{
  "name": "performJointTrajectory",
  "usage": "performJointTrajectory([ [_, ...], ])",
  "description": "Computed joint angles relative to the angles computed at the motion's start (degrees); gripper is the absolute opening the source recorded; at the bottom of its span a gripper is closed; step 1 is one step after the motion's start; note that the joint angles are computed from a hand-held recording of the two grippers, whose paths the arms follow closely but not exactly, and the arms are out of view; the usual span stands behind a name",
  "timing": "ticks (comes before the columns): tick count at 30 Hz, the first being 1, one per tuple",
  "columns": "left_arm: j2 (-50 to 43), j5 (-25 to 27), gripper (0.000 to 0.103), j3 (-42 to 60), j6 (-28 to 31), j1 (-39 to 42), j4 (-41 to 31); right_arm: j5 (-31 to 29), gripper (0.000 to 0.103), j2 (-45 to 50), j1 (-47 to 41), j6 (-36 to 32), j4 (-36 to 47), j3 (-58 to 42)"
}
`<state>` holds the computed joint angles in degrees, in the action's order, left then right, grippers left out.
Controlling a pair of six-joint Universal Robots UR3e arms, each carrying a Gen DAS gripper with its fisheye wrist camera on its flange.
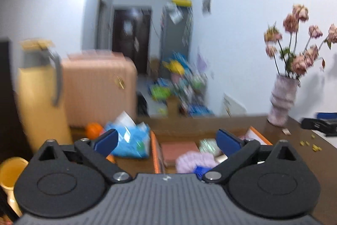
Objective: Organize soft objects
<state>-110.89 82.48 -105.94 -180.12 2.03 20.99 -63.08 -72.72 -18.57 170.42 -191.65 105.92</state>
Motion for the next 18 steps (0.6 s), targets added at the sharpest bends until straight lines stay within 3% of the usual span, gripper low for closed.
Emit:
performJointTrajectory([
  [2, 0.88, 3.09, 0.103, -3.58, 1.87, -1.77, 5.50, 0.00, 0.103, -2.23, -1.12, 0.17, -9.65, 7.25],
  [5, 4.55, 2.59, 0.103, -8.26, 1.91, -2.68, 6.45, 0.93, 0.103, -6.02, -2.94, 0.31, -16.88, 15.29],
  [11, 9.36, 4.43, 0.103, -15.49, 1.72, -5.26, 11.11, 4.68, 0.103, -12.82, -6.56, 2.01, -21.70, 25.61],
  [18, 13.51, 5.66, 0.103, -25.34, 1.71, -6.59, 18.54, 13.33, 0.103, -23.37, -14.76, 1.89, -26.15, 40.12],
])
